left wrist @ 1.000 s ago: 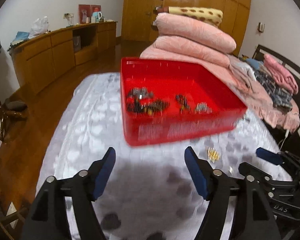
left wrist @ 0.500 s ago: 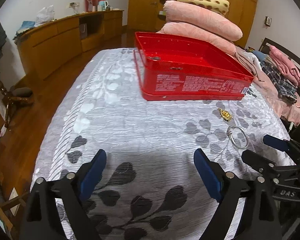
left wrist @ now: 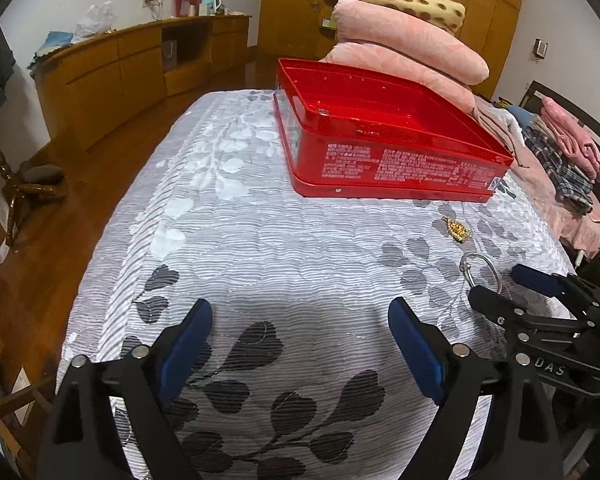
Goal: Organize jewelry
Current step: 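Move both tools back toward the gold pendant and silver ring bangle, then grasp the gold pendant with the left tool while the right tool grasps the silver ring bangle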
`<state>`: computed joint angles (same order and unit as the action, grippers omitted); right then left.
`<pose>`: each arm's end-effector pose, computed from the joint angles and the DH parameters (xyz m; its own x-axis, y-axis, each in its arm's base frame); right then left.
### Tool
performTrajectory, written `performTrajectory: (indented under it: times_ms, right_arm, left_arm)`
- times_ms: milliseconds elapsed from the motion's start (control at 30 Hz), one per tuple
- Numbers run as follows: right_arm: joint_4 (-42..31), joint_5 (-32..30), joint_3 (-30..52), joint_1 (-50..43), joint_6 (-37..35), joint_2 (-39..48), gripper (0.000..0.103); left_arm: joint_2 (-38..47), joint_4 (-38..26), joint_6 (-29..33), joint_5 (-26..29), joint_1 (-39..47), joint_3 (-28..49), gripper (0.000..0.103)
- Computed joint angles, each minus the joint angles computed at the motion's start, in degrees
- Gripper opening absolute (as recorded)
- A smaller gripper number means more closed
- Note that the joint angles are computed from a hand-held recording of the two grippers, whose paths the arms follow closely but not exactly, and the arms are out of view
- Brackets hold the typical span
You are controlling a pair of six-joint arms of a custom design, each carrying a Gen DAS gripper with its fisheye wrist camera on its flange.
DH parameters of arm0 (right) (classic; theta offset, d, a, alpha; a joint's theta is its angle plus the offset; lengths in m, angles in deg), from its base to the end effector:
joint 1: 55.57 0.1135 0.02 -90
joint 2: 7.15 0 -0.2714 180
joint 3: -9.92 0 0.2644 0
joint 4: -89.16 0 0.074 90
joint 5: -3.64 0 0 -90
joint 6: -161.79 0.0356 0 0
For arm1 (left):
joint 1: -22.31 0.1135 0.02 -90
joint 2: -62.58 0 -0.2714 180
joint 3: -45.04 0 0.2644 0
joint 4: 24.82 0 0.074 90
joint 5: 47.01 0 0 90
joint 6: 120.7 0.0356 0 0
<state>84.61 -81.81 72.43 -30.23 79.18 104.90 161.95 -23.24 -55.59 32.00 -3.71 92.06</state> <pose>0.3245 0.1505 0.0752 -0.7754 -0.2253 -0.5899 -0.2872 0.9578 0.0117 0.2677 -0.1231 0.0875 -0.7671 -0.0853 -0.6358 -0.0006 0.9912 -0.1322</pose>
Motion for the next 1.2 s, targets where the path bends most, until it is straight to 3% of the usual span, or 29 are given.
performTrajectory:
  times_ms: [67, 200, 533, 900, 1100, 1200]
  right_arm:
    - [-0.1, 0.0, 0.4, 0.1, -0.3, 0.2, 0.067]
    - [0.0, -0.6, 0.4, 0.2, -1.1, -0.1, 0.044]
    - [1.0, -1.8, -2.8, -3.6, -1.9, -4.1, 0.044]
    - [2.7, -5.2, -6.3, -12.4, -3.8, -7.7, 0.044]
    - [3.4, -7.9, -5.7, -14.9, -4.7, -7.2, 0.044]
    - [3.9, -8.9, -5.6, -15.9, -4.9, -6.8, 0.044]
  left_arm:
    - [0.0, 0.0, 0.1, 0.2, 0.1, 0.0, 0.088]
    - [0.2, -0.1, 0.1, 0.2, 0.0, 0.3, 0.088]
    - [1.8, -1.1, 0.1, -0.6, -2.3, 3.6, 0.088]
    - [11.6, -6.0, -0.2, 0.6, -7.4, 18.4, 0.085]
    - [16.5, -10.3, 0.5, 1.1, -8.8, 26.5, 0.071]
    - [19.7, -12.9, 0.8, 1.6, -8.9, 30.8, 0.058]
